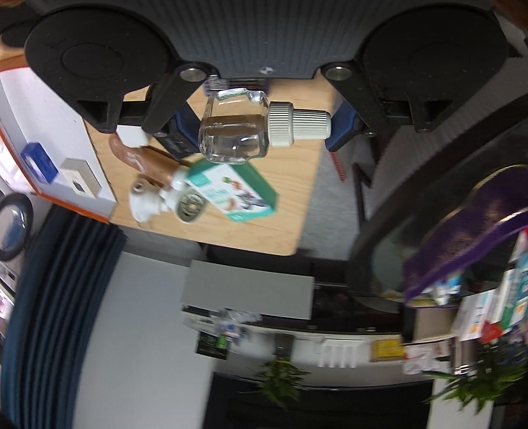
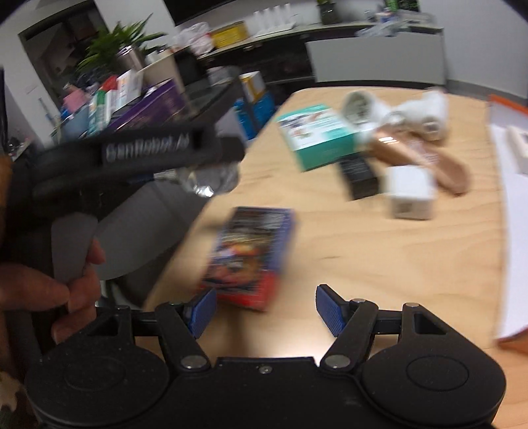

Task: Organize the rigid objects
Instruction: 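Grasp the colourful QR-code card with the right tool while the left tool lifts the bottle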

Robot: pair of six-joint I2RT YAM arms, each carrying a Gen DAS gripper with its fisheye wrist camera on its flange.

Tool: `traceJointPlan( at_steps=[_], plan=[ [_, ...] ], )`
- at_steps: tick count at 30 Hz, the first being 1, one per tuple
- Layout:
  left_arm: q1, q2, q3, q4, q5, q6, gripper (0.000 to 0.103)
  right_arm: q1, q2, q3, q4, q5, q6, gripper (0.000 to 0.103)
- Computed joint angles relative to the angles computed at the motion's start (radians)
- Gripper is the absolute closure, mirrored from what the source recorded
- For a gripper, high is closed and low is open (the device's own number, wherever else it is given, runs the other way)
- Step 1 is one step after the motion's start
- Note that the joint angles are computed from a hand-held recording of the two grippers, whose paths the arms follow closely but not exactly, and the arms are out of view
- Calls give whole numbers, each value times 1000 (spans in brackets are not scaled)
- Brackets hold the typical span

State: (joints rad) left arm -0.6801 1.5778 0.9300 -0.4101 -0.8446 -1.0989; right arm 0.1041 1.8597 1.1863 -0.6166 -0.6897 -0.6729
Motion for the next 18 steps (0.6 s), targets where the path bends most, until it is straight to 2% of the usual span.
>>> traceJointPlan(
  at_steps=[2,5,8,9,10,11,13,18],
  plan=[
    [-8,-34,-13,-39,-18,-29,22,46,-25,-51,69,13,78,17],
    [-18,-65,-24,-75,-41,-60,22,114,-58,-123,228,96,212,13],
    [-19,-79,-31,-99,-49,-96,22,166,-69,-169,348,167,253,11],
    [-17,-88,-40,-101,-48,-112,22,182,-73,-180,375,191,258,13],
    [-18,-95,-49,-104,-50,-127,22,197,-83,-197,407,224,261,23],
    [-18,-98,-52,-111,-53,-134,22,196,-84,-200,414,225,252,26],
    [-23,-97,-51,-120,-58,-134,22,174,-81,-204,423,202,234,30],
    [-36,-81,-46,-88,-56,-109,22,106,-101,-216,440,156,210,31]
  ],
)
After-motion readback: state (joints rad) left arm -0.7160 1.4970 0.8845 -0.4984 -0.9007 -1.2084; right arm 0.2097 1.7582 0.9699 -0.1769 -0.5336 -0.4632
